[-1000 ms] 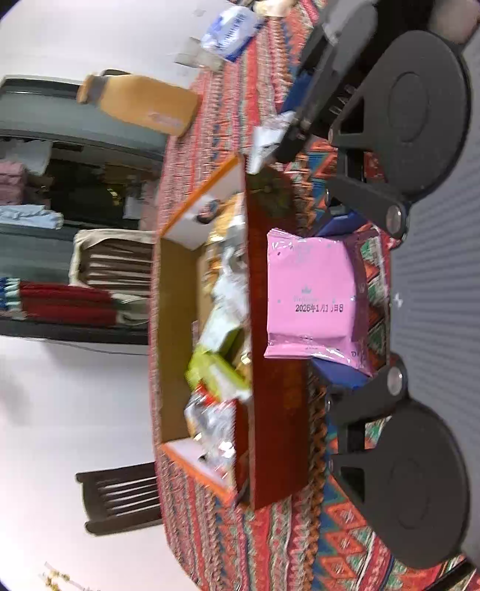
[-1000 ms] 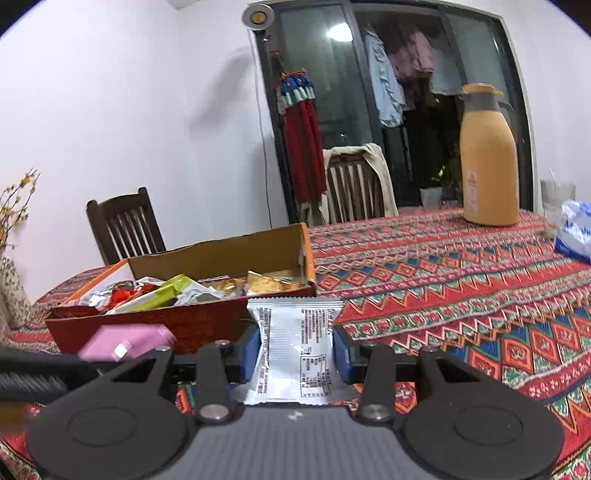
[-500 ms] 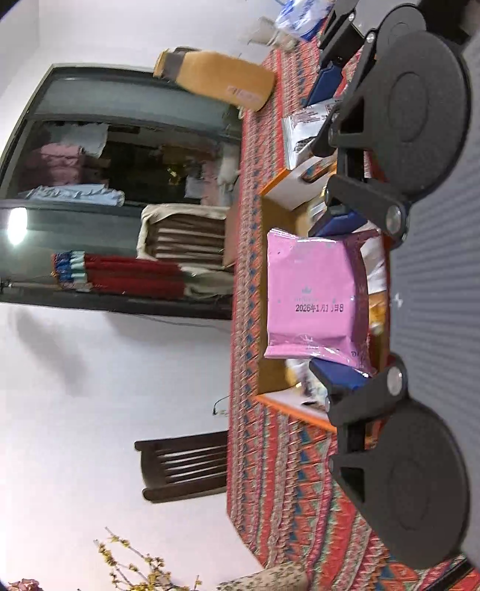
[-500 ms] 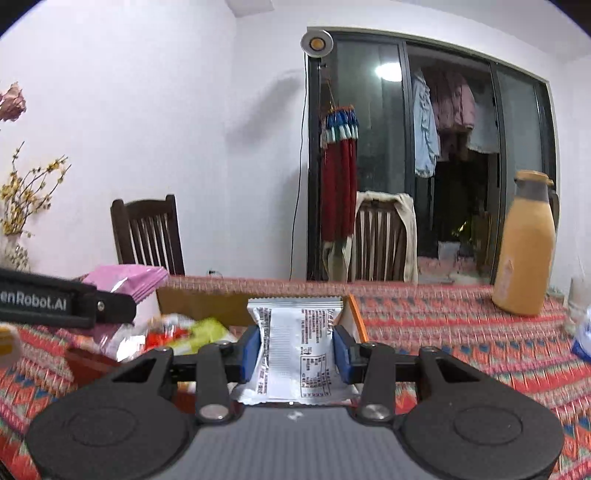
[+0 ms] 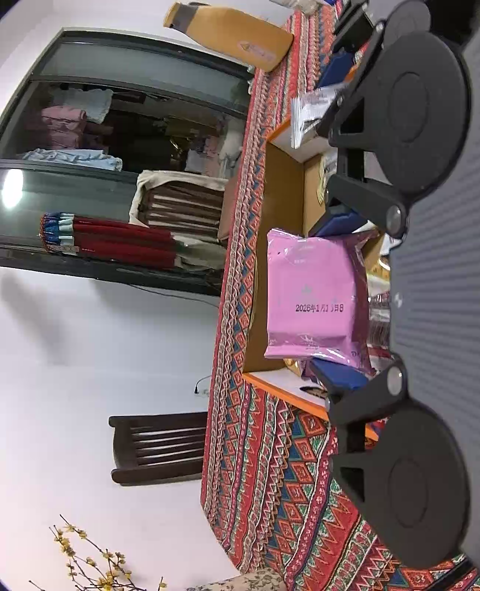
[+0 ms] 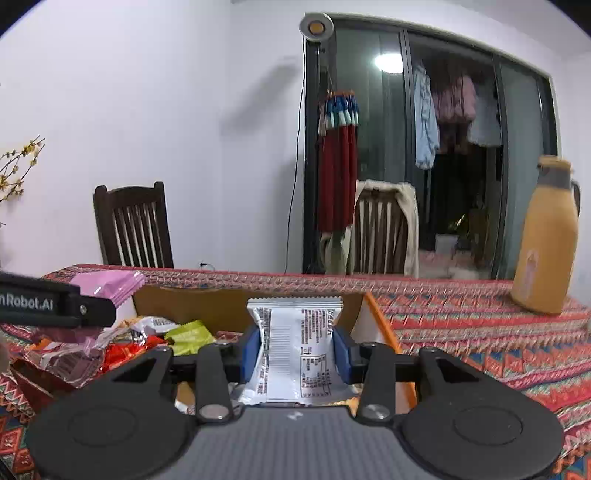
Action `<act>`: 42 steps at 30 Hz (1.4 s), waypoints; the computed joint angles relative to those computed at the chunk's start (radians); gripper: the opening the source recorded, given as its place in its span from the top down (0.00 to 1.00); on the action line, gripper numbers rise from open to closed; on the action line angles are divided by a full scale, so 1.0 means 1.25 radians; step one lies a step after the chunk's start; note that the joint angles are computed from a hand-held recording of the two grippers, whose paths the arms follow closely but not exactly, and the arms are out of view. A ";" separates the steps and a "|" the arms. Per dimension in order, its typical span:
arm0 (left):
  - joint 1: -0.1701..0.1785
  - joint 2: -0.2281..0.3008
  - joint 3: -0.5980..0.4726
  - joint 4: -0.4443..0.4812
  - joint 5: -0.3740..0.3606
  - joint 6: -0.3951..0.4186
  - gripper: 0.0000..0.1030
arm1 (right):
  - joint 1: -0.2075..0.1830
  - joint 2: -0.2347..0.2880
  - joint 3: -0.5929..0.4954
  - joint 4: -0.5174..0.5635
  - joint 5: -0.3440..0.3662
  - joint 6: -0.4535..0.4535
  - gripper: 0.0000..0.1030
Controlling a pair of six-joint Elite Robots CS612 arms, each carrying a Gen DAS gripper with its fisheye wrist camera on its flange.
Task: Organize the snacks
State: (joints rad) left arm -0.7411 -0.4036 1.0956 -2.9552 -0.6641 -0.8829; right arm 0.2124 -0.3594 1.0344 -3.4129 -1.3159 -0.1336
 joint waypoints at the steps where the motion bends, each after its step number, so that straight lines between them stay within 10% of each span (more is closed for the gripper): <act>1: 0.000 0.000 0.001 0.002 -0.001 -0.003 0.33 | -0.001 -0.001 0.001 0.001 0.000 0.002 0.60; 7: -0.005 0.002 0.010 -0.028 0.017 -0.011 0.22 | -0.002 -0.005 0.010 -0.005 -0.004 0.012 0.55; 9: -0.008 0.002 0.014 -0.039 0.043 -0.019 0.00 | -0.002 -0.006 0.010 -0.004 -0.008 0.021 0.33; 12: -0.012 0.001 0.020 -0.058 0.065 -0.022 0.00 | -0.002 -0.004 0.014 -0.024 -0.022 0.041 0.00; 28: -0.031 -0.003 0.026 -0.070 0.146 -0.007 0.00 | -0.003 -0.016 0.035 -0.049 -0.041 0.050 0.00; 42: -0.095 -0.064 0.173 -0.238 0.200 0.108 0.00 | -0.033 -0.138 0.275 -0.201 0.034 0.028 0.00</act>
